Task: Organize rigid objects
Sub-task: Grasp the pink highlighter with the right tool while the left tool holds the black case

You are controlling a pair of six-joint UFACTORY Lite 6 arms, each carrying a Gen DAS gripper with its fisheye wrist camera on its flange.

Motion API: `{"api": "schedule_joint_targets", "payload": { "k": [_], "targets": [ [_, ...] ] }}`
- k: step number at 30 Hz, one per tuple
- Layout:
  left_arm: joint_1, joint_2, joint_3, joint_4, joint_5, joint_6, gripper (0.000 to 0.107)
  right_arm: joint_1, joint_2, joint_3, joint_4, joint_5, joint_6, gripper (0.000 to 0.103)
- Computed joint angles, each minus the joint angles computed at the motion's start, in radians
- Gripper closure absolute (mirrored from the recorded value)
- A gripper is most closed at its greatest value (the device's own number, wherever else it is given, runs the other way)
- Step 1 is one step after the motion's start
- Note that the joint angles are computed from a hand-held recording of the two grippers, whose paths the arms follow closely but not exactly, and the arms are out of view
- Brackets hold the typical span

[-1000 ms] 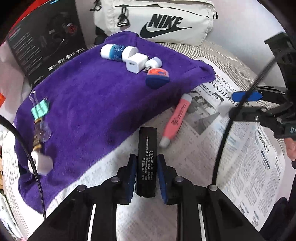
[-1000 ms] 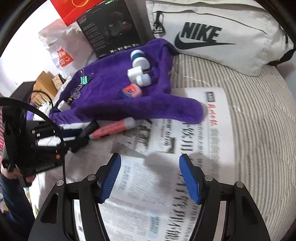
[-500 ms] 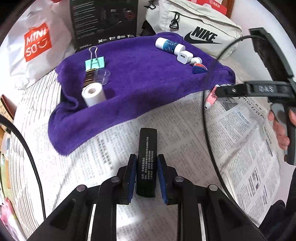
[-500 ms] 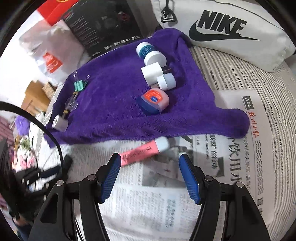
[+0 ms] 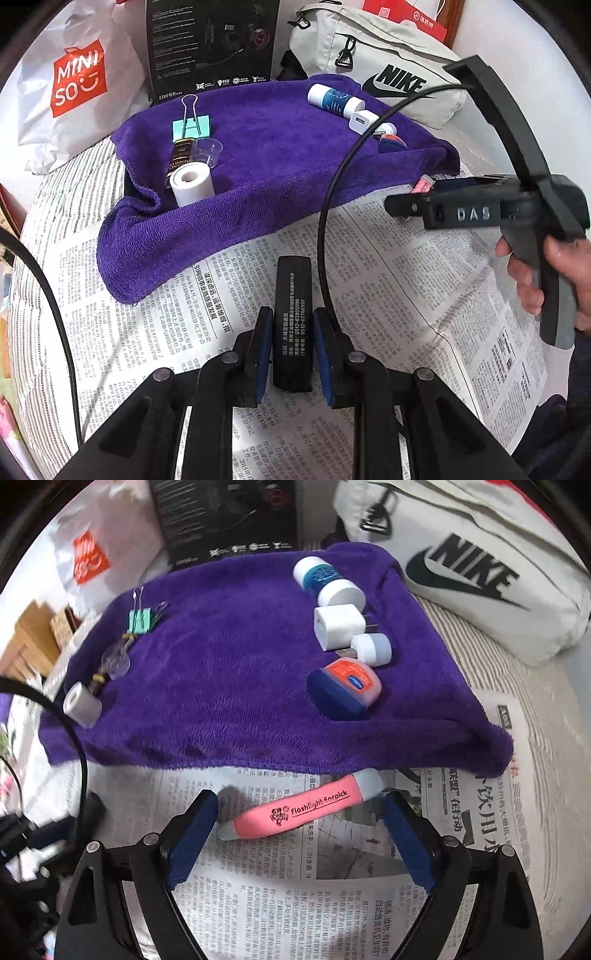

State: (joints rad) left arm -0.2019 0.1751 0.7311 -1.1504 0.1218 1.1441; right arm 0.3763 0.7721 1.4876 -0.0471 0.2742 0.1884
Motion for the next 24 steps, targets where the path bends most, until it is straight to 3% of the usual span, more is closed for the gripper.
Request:
{"api": "schedule_joint_targets", "payload": {
  "k": [5, 10, 19, 21, 23, 24],
  "targets": [
    [0.011, -0.014, -0.019, -0.116, 0.009, 0.13, 0.086, -0.043, -0.068, -0.092, 0.066, -0.008, -0.131, 0.022],
    [0.014, -0.013, -0.021, -0.155, 0.012, 0.166, 0.086, -0.112, -0.166, -0.228, 0.143, -0.003, -0.297, 0.022],
    [0.001, -0.004, 0.003, 0.151, 0.006, -0.153, 0.086, -0.175, -0.202, -0.282, 0.375, -0.039, -0.58, 0.034],
    [-0.005, -0.003, 0.005, 0.2, 0.002, -0.208, 0.086, -0.163, -0.189, -0.268, 0.396, -0.06, -0.604, 0.04],
    [-0.009, -0.004, 0.006, 0.259, 0.003, -0.271, 0.086, -0.164, -0.184, -0.258, 0.448, -0.073, -0.654, 0.06],
    [-0.011, -0.004, 0.008, 0.29, 0.003, -0.302, 0.086, -0.172, -0.188, -0.262, 0.49, -0.074, -0.704, 0.064]
  ]
}}
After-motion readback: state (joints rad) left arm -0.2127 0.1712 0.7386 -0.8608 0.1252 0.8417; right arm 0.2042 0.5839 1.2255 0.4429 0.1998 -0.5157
